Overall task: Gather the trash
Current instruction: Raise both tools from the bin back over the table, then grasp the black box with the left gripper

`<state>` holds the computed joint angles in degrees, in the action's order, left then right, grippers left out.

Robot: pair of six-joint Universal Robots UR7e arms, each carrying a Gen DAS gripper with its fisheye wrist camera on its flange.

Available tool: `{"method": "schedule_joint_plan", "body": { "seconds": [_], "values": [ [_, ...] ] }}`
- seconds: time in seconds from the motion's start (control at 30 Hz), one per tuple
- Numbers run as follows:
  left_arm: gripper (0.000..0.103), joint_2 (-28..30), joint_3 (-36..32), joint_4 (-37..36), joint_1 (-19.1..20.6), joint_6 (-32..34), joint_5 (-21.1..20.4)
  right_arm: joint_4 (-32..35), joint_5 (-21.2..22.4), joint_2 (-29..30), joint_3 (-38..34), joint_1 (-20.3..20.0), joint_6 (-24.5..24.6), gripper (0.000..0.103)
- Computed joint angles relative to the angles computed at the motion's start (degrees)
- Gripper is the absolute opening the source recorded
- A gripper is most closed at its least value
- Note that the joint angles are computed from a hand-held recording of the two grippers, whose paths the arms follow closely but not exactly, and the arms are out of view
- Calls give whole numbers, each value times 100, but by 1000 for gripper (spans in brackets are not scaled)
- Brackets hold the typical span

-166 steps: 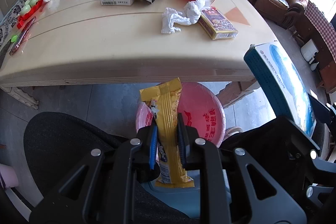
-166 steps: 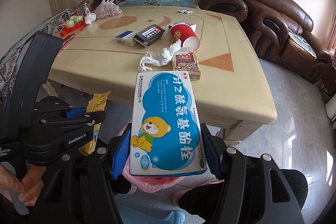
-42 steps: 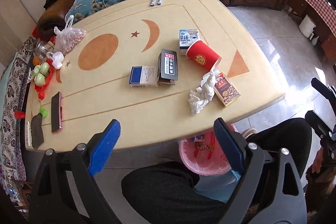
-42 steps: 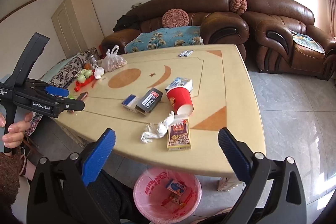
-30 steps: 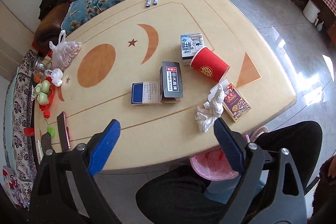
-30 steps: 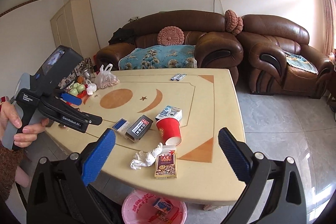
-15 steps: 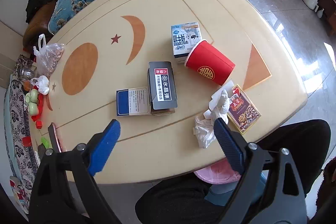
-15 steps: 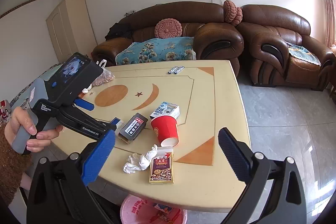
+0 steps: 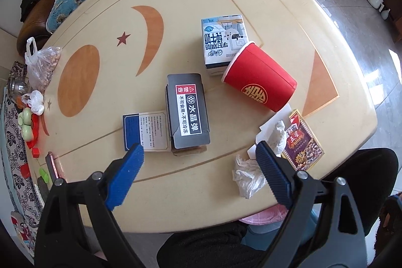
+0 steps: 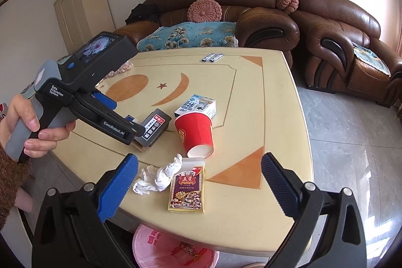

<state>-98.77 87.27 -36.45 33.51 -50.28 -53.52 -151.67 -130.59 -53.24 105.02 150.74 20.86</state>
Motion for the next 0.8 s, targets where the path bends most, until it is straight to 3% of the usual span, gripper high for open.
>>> {"method": "schedule_joint_plan", "body": {
  "seconds": [0.8],
  "values": [
    [88, 277, 352, -639, 785, 540, 352, -6, 609, 443, 288, -549, 38, 96]
  ]
}}
